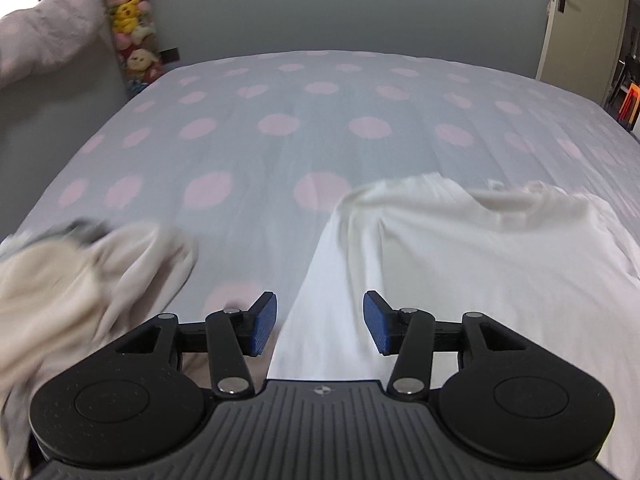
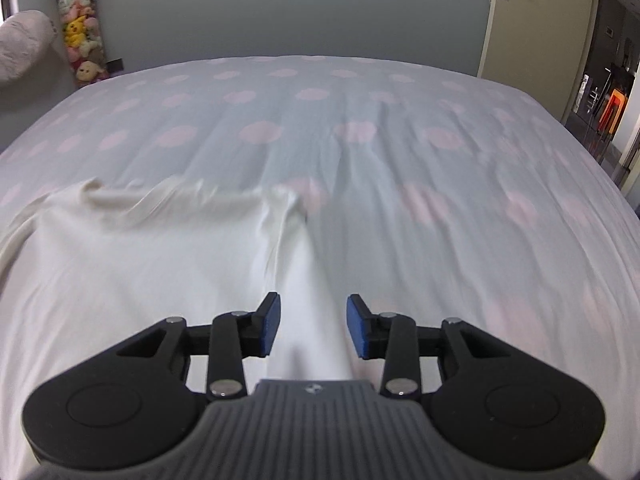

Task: Fold clothes
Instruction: 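Lower the held white shirt flat onto the bed with both grippers, then open both grippers and release the white shirt on the bed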

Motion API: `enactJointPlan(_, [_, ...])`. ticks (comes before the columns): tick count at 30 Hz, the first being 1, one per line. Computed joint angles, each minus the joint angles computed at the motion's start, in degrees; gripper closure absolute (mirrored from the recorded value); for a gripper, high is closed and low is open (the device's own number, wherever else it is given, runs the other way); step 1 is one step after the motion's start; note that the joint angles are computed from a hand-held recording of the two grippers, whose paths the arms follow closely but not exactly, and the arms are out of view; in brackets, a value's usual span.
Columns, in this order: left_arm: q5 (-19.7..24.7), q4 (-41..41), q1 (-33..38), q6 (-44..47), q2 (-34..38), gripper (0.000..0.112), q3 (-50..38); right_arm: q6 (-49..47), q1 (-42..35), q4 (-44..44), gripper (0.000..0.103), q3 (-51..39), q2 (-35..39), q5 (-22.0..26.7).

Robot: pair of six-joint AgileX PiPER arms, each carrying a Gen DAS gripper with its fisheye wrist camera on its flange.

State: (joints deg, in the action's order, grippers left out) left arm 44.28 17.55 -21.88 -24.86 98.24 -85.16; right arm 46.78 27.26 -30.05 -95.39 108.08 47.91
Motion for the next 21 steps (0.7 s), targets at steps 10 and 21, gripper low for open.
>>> enactJointPlan(10, [12.94,3.78,-11.73,-10.94,-25.37,0.064,17.05,14.8,21.02,-0.32,0.062,29.85,-28.48,12.17])
enactJointPlan(21, [23.53,12.8,-32.18,-33.51,-38.85,0.063,24.63,28.32,28.55,2.21,0.051,40.18,-31.55,13.08])
